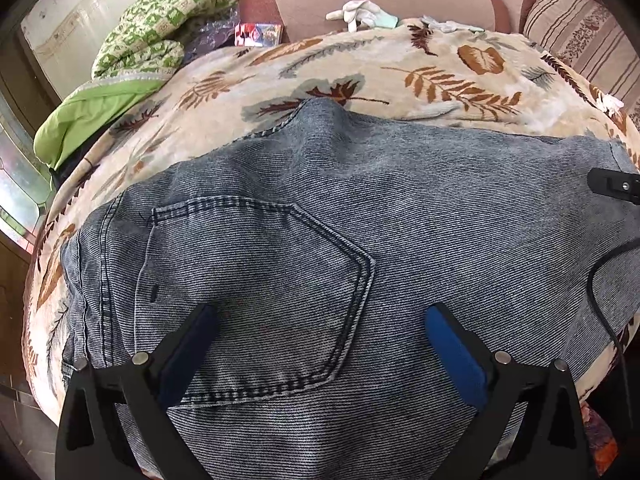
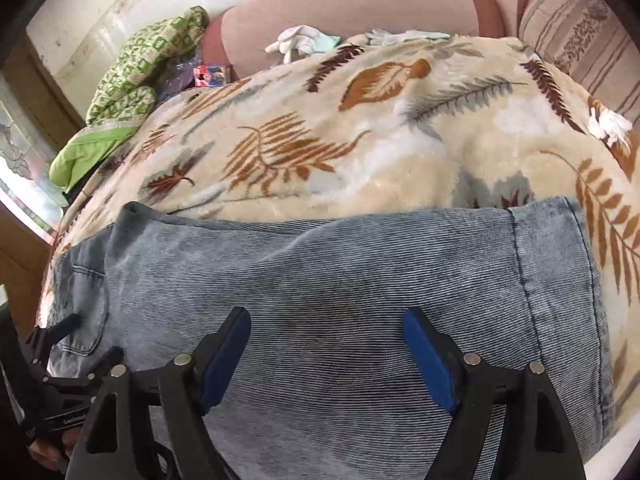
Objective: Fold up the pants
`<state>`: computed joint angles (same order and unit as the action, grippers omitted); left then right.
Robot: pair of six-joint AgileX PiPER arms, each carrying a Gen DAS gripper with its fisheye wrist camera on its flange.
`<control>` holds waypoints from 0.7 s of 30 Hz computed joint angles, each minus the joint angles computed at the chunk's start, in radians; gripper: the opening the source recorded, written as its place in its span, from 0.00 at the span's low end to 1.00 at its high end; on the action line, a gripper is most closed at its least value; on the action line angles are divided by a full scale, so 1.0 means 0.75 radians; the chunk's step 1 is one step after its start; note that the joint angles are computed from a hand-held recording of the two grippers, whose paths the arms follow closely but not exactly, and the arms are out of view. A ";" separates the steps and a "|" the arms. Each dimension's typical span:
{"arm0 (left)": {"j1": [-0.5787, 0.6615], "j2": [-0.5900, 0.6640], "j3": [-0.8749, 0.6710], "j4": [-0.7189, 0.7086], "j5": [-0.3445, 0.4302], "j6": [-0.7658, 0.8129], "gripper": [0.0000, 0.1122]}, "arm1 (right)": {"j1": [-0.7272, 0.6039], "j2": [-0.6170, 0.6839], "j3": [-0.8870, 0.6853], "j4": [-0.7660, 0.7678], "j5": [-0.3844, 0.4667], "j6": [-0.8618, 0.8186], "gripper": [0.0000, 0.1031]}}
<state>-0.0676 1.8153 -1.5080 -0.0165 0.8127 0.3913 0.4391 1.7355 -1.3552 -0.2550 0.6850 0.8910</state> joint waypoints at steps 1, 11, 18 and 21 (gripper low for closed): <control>-0.003 0.008 -0.026 0.011 0.035 -0.019 0.92 | -0.004 -0.015 0.018 0.023 -0.035 -0.010 0.79; -0.047 -0.058 -0.065 0.046 0.114 -0.158 0.92 | 0.091 -0.104 0.078 -0.321 -0.187 0.366 0.79; -0.130 -0.157 -0.118 0.061 0.080 -0.247 0.92 | 0.100 -0.144 0.099 -0.363 -0.216 0.421 0.79; -0.167 -0.211 -0.127 0.059 0.047 -0.275 0.92 | 0.078 -0.187 0.149 -0.369 -0.261 0.461 0.79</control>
